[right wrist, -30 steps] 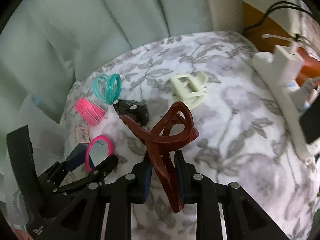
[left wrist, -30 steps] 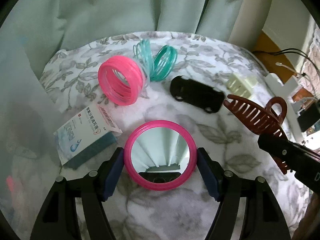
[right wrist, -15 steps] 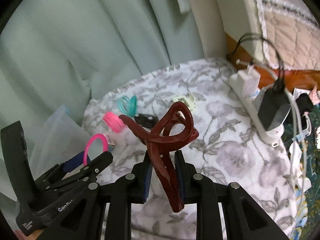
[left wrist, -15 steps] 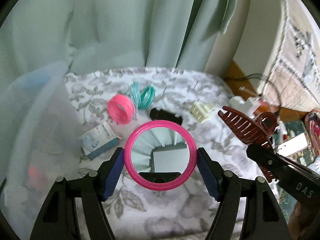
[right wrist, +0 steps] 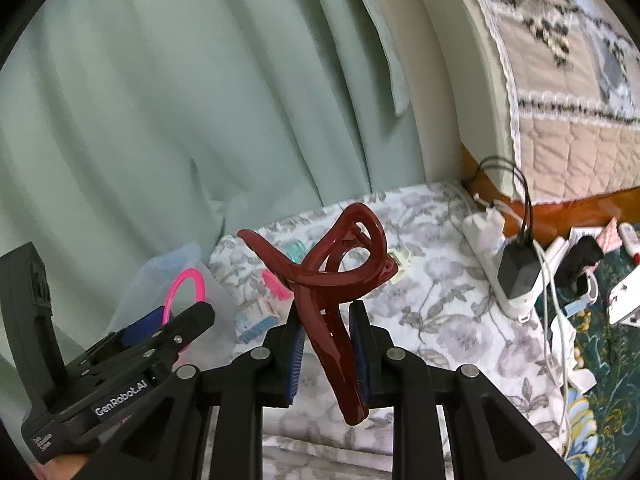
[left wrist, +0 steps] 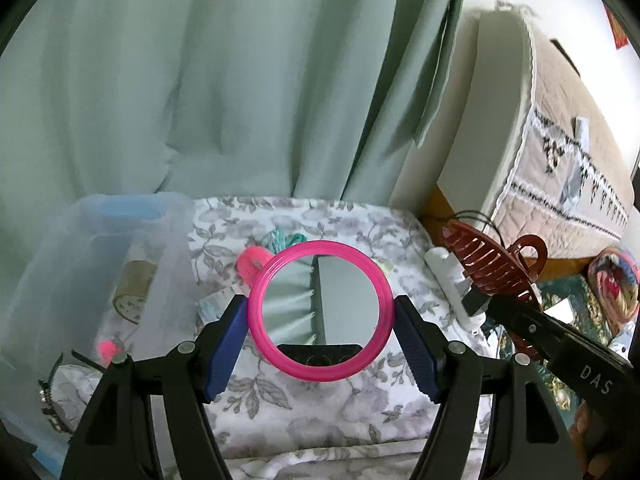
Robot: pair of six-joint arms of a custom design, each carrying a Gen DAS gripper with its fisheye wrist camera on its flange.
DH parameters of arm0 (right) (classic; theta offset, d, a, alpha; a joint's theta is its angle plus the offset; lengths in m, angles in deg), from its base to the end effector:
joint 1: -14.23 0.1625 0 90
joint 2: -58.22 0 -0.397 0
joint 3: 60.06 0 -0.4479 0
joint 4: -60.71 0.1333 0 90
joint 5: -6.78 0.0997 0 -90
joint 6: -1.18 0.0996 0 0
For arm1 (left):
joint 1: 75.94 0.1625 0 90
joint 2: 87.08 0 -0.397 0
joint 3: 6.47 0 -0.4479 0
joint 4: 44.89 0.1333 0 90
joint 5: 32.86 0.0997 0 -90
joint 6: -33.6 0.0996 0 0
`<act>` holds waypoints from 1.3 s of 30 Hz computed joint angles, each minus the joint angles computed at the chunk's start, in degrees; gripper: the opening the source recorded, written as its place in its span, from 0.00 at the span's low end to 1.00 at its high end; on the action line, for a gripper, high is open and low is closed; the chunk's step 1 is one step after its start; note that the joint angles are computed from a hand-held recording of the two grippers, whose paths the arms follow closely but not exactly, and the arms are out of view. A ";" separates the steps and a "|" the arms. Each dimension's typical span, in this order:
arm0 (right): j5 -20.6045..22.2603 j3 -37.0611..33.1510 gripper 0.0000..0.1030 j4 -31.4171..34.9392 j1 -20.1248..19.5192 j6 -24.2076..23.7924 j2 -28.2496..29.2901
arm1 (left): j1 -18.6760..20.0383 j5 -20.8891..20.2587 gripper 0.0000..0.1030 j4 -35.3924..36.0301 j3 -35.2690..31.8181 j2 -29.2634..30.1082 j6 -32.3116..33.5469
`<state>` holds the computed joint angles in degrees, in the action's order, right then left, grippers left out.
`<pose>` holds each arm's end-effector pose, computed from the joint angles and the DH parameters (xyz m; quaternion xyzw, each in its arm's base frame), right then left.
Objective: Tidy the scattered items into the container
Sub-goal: 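Lift the pink mirror and claw clip and carry them over the clear box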
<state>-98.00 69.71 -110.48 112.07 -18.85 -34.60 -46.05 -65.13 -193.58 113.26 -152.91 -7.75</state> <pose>0.1720 -0.4579 0.2903 0.1742 -0.9033 0.3587 0.1581 -0.3513 -0.4528 0.1181 0.1227 0.8666 -0.3966 0.2770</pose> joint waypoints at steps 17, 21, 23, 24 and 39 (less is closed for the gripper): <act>-1.20 0.40 0.23 0.17 11.23 -1.78 2.91 | -4.94 9.58 0.71 16.21 11.09 -19.59 -18.28; -2.09 -0.31 0.23 0.65 14.12 -2.75 6.11 | -5.07 10.82 0.71 24.34 14.30 -26.39 -26.33; -2.57 -0.81 0.23 0.98 15.24 -2.85 7.79 | -5.00 11.15 0.71 27.59 15.53 -29.19 -29.56; -2.78 -1.05 0.23 1.14 15.72 -2.87 8.56 | -4.96 11.30 0.71 29.16 16.10 -30.53 -31.10; -5.46 -5.92 0.23 3.24 20.13 -2.86 20.10 | -0.97 11.04 0.71 29.79 22.58 -41.19 -34.31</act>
